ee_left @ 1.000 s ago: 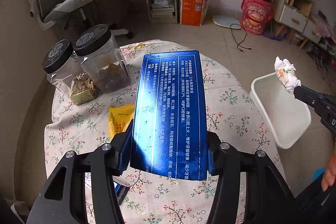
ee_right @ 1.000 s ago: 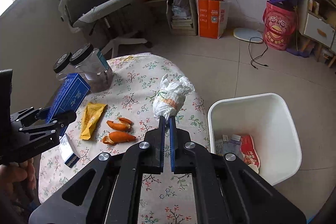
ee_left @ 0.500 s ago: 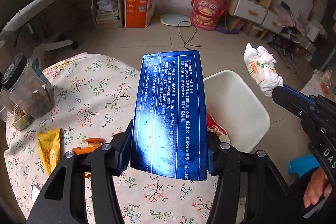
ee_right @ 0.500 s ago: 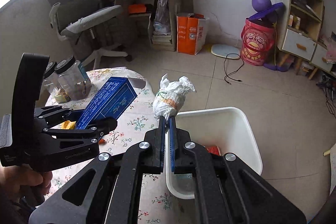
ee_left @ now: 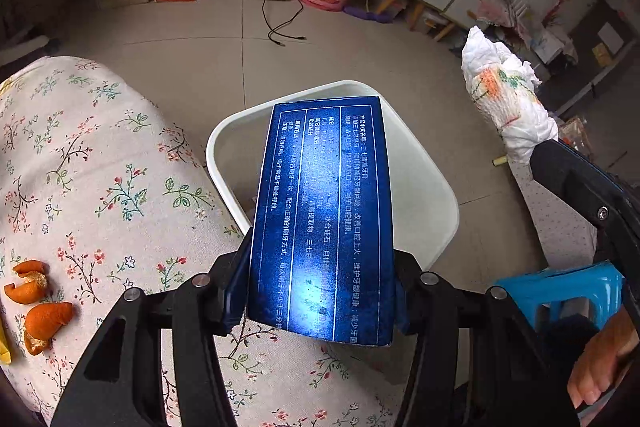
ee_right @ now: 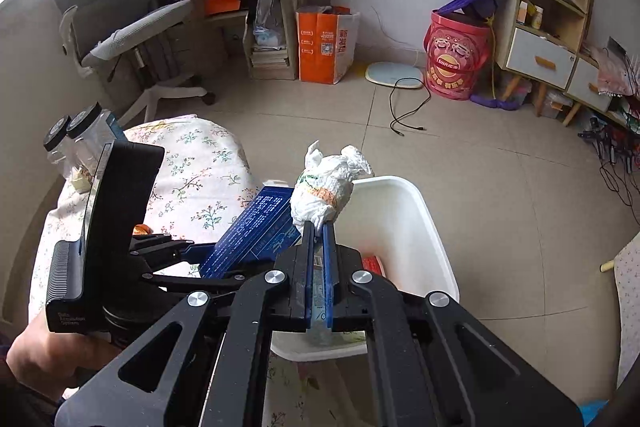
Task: Collect trash
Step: 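Open the left gripper over the bin to drop the blue box, then open the right gripper over the bin to drop the bag ball, then move both grippers back over the table toward the flat white box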
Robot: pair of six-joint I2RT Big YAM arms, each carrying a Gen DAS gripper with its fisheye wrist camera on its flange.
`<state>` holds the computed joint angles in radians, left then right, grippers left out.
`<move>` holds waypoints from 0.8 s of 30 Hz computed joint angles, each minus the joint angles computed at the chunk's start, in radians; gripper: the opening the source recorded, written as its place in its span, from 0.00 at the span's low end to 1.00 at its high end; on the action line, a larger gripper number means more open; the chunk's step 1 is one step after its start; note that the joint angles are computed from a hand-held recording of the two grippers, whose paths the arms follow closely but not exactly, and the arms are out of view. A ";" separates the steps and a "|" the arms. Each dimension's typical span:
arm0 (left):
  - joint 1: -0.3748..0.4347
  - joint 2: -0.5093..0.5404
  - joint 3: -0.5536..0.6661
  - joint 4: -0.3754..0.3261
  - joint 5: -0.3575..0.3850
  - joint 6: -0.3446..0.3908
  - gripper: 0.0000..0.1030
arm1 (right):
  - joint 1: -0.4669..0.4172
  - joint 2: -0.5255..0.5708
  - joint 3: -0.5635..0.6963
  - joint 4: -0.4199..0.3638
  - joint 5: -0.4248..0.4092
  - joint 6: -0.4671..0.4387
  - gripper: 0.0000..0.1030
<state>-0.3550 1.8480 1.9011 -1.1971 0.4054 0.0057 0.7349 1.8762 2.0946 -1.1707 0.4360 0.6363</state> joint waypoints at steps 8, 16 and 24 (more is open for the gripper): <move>-0.004 0.026 0.014 -0.006 0.036 -0.043 0.67 | -0.012 0.016 0.004 -0.032 -0.017 0.041 0.03; 0.028 -0.010 -0.007 0.002 0.061 -0.077 0.67 | -0.021 0.048 0.040 -0.085 -0.017 0.077 0.04; 0.068 -0.054 -0.039 -0.007 0.025 -0.119 0.67 | -0.014 0.085 0.100 -0.162 0.068 0.106 0.56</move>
<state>-0.2873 1.7937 1.8617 -1.2042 0.4300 -0.1136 0.7209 1.9615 2.1949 -1.3323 0.5040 0.7423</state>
